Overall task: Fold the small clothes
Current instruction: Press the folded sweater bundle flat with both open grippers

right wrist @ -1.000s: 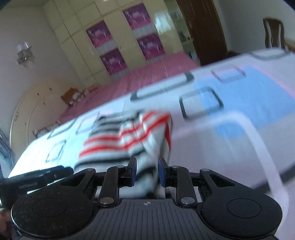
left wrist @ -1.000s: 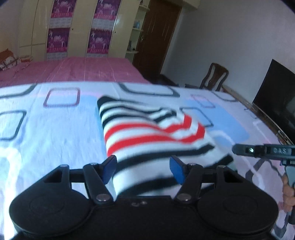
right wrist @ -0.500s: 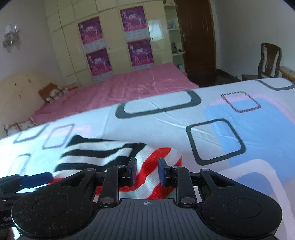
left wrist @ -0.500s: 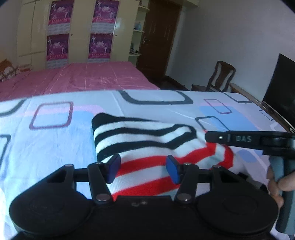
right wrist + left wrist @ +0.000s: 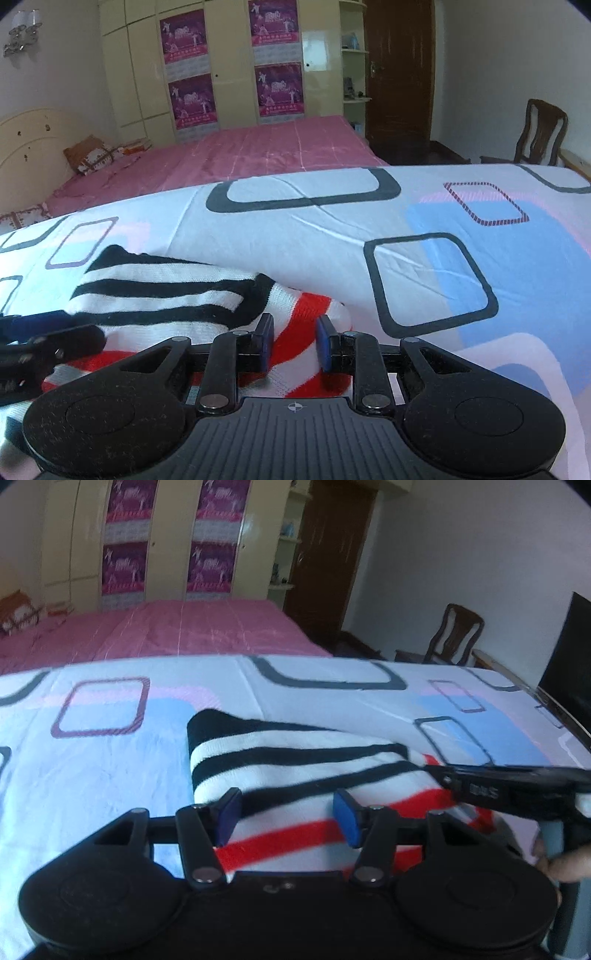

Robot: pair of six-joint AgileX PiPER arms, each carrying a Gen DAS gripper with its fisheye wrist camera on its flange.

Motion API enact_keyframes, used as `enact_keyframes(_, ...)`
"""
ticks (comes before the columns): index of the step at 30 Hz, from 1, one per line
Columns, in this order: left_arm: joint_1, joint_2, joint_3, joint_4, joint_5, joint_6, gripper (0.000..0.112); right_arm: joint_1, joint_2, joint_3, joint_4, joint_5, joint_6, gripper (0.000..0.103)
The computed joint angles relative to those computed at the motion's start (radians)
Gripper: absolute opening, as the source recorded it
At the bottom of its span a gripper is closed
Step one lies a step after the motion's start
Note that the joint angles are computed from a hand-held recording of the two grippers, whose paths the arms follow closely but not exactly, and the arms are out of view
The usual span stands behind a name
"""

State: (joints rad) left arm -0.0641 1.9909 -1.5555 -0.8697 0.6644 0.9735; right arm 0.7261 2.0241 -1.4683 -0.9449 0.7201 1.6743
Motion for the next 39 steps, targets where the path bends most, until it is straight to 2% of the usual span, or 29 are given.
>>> enact_keyframes(4, 0.002, 0.016, -0.009, 0.001, 0.007, -0.006, 0.055, -0.019, -0.026, 0.066, -0.045, -0.066, 0.108, 0.024)
enact_keyframes(8, 0.006, 0.018, -0.014, 0.01, 0.016, -0.015, 0.056, -0.012, -0.035, 0.072, -0.048, -0.064, 0.126, 0.024)
enact_keyframes(11, -0.003, -0.004, 0.008, 0.034, -0.007, -0.012, 0.056, -0.008, -0.048, 0.07, -0.029, -0.056, 0.096, 0.025)
enact_keyframes(16, -0.002, -0.055, 0.055, 0.046, -0.034, -0.026, 0.058, 0.006, -0.126, 0.161, -0.106, -0.096, 0.272, 0.025)
enact_keyframes(19, 0.009, -0.091, 0.085, 0.023, -0.032, -0.004, 0.058, 0.035, -0.161, 0.176, -0.12, -0.069, 0.284, 0.025)
enact_keyframes(23, 0.024, -0.158, 0.154, -0.029, -0.037, 0.066, 0.058, 0.111, -0.19, 0.178, -0.158, 0.02, 0.253, 0.025)
enact_keyframes(27, 0.034, -0.239, 0.26, -0.087, -0.053, 0.143, 0.058, 0.177, -0.215, 0.219, -0.187, 0.05, 0.308, 0.025)
enact_keyframes(30, 0.034, -0.28, 0.331, -0.1, -0.073, 0.187, 0.058, 0.206, -0.195, 0.219, -0.153, 0.092, 0.246, 0.025)
enact_keyframes(32, 0.03, -0.281, 0.358, -0.074, -0.088, 0.175, 0.059, 0.199, -0.194, 0.251, -0.141, 0.069, 0.268, 0.025)
enact_keyframes(34, 0.035, -0.282, 0.389, -0.118, -0.125, 0.236, 0.061, 0.186, -0.2, 0.279, -0.149, 0.037, 0.283, 0.025)
enact_keyframes(36, 0.041, -0.269, 0.385, -0.118, -0.125, 0.236, 0.064, 0.173, -0.201, 0.292, -0.149, 0.012, 0.288, 0.025)
enact_keyframes(39, 0.05, -0.271, 0.351, -0.039, -0.091, 0.115, 0.063, 0.177, -0.216, 0.279, -0.107, 0.034, 0.249, 0.025)
